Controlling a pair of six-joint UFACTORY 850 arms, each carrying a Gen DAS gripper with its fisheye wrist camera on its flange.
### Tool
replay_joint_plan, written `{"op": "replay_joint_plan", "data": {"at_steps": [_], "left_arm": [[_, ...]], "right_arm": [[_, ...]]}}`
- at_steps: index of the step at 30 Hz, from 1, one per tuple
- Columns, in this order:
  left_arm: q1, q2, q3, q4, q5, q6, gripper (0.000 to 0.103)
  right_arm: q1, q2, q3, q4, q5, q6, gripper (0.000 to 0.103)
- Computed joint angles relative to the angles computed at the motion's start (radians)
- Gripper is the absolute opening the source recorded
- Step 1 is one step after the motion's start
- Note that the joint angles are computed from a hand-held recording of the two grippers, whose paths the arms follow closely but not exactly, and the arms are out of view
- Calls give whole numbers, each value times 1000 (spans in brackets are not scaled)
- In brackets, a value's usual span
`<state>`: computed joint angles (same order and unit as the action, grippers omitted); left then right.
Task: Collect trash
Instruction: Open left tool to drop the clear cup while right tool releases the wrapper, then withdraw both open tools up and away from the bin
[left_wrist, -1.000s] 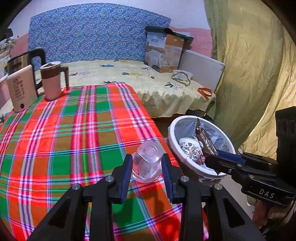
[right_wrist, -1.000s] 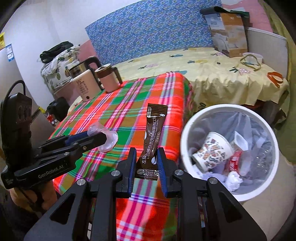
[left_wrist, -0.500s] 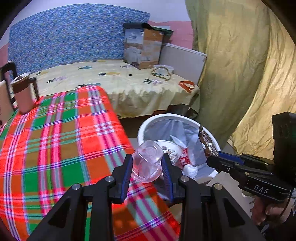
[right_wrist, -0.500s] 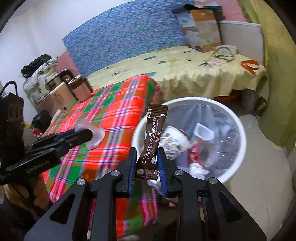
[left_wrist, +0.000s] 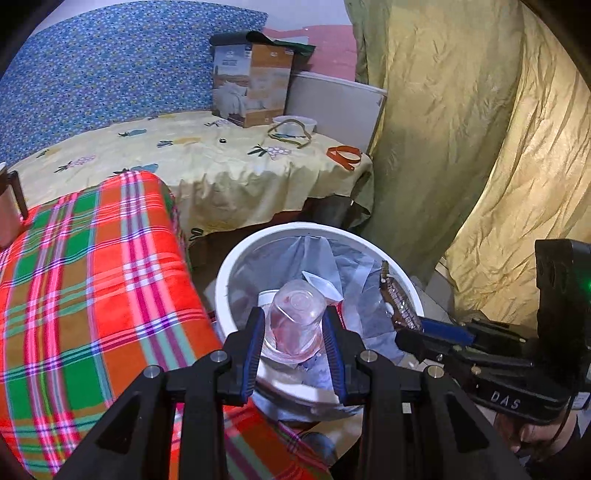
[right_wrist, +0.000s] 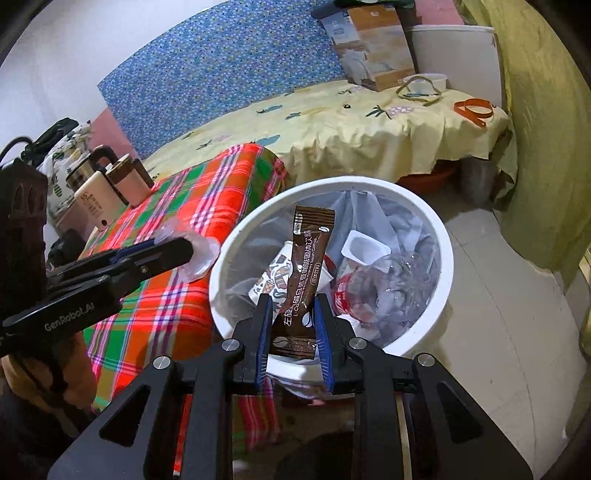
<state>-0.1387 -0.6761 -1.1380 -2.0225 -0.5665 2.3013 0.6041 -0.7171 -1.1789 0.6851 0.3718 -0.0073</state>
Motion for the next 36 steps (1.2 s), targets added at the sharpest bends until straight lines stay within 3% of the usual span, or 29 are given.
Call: {"op": "replay_joint_plan", "data": {"at_steps": [15,20,32,36], "left_arm": [[-22,-89,-118,122,28,-152,34],[-26,-101,-134,135,30,-170,40],[3,-47,-65,71,-6,-100,43],[14,-14,-14,34,-17,-51,43]], "right_arm": [[-18,-25,-36,182,-40,-174,26],[-12,-22,-33,271,-13,-251,35],[16,9,-9,316,38,-284,39],[38,21,-1,319,69,-286,46]]}}
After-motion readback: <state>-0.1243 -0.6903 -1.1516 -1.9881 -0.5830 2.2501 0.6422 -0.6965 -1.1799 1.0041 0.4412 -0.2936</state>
